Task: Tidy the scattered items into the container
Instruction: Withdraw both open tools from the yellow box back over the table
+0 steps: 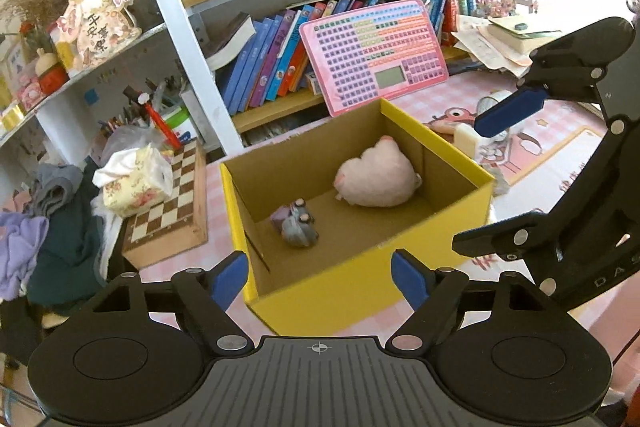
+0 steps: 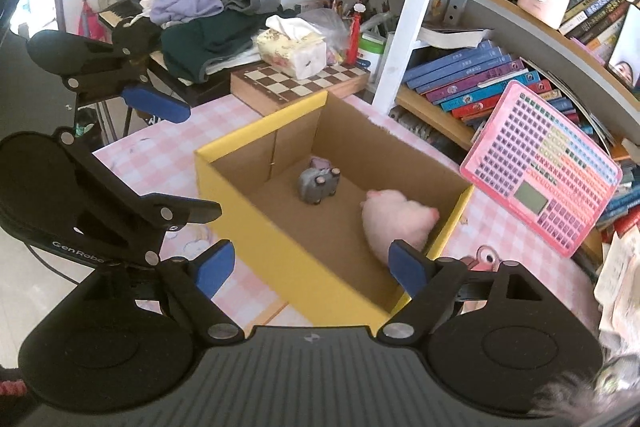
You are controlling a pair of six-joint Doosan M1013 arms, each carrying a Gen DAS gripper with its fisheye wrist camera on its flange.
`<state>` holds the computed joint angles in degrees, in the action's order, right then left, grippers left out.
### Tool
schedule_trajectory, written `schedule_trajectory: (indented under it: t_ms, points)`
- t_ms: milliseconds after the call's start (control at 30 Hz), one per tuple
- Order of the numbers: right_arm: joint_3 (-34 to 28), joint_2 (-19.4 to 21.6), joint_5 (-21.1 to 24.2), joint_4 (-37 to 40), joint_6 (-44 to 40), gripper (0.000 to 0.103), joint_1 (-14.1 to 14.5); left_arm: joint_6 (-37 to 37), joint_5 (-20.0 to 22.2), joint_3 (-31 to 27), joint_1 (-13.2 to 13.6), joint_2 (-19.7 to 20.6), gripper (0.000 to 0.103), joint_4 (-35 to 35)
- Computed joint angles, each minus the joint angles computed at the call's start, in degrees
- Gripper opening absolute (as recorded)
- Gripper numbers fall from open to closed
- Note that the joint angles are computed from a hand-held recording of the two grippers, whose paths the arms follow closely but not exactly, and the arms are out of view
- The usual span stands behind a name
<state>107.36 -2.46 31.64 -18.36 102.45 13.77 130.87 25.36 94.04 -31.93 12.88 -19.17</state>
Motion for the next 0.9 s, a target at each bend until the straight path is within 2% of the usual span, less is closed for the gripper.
schedule_trajectory:
  t_ms: [267,633,900]
  points:
    - [3.02,-1.72,0.60,-5.50,11.67,0.087,3.14,-1.31,-0.77,3.67,0.24,-2.27,0.087,-1.08]
    - [5.92,-1.88,4.83,-15.43,30.92,0.090,6.54,-11.81,-1.76,7.31,-0.05,-4.00,0.092,5.13]
    - [7.80,-2.46,6.71,-17.31,40.00,0.093,8.20,-16.69,-0.14,8.94,0.14,-4.51,0.094,6.01]
